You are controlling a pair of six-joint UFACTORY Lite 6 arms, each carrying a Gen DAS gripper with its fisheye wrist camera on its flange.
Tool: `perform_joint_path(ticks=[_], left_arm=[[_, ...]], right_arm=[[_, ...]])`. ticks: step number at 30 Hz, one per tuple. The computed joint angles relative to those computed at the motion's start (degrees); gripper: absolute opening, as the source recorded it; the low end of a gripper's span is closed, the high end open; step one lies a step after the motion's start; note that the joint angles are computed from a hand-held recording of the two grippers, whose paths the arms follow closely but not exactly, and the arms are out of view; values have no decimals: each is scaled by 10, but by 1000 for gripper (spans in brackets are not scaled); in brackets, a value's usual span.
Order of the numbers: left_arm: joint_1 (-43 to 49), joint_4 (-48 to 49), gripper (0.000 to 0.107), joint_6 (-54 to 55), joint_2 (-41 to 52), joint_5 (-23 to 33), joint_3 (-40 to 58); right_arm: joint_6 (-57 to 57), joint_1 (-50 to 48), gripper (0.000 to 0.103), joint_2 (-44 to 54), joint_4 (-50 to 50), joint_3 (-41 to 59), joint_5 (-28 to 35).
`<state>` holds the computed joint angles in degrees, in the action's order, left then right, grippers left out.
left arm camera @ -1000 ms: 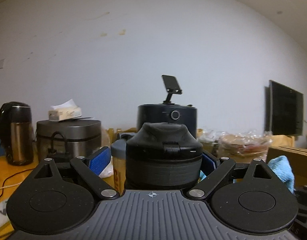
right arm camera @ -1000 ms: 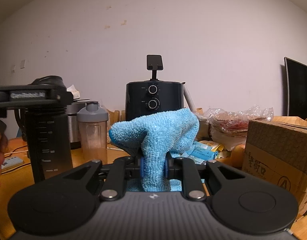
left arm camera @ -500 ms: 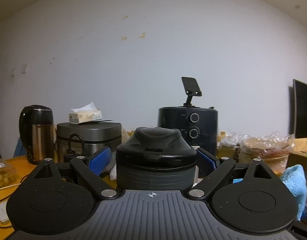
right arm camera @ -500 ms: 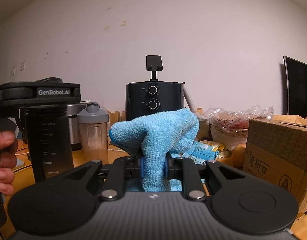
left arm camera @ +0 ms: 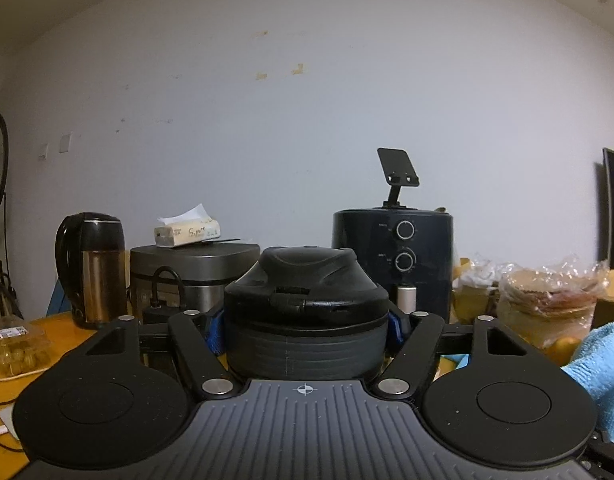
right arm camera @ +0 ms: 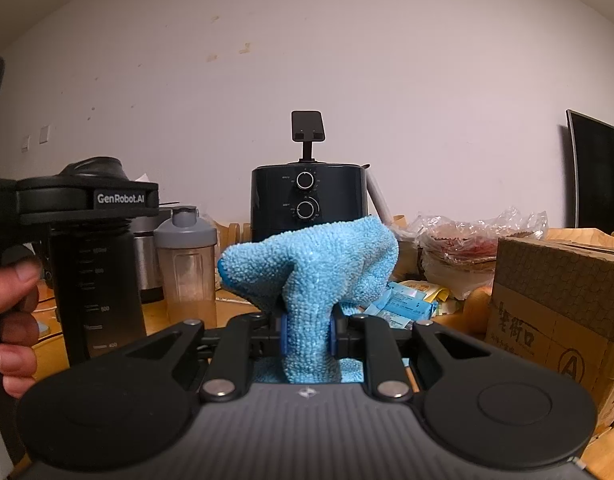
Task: Clean container
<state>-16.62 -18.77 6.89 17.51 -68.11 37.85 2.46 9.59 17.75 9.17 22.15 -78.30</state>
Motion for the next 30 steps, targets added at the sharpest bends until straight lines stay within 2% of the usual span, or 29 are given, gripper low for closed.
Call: perform_joint_path(ticks=[4,9,17,21,30], left_arm=[[12,28,68,-7,-2,1,-4],[57,122,68,-38,3,-20,-16],[140,295,68,-88,4,0,-4],[184,390,68,-121,14,3,13],[277,602,68,-199,71,-19,85]], right_arm=[[-1,3,15,1,1,1,2],[0,2,15,-1,-2,1,6],[11,-5,15,-17,-37,-13,3],[22,-23,15,-21,-85,-17,0],[46,-102,15,-13,-280,-15,-17]])
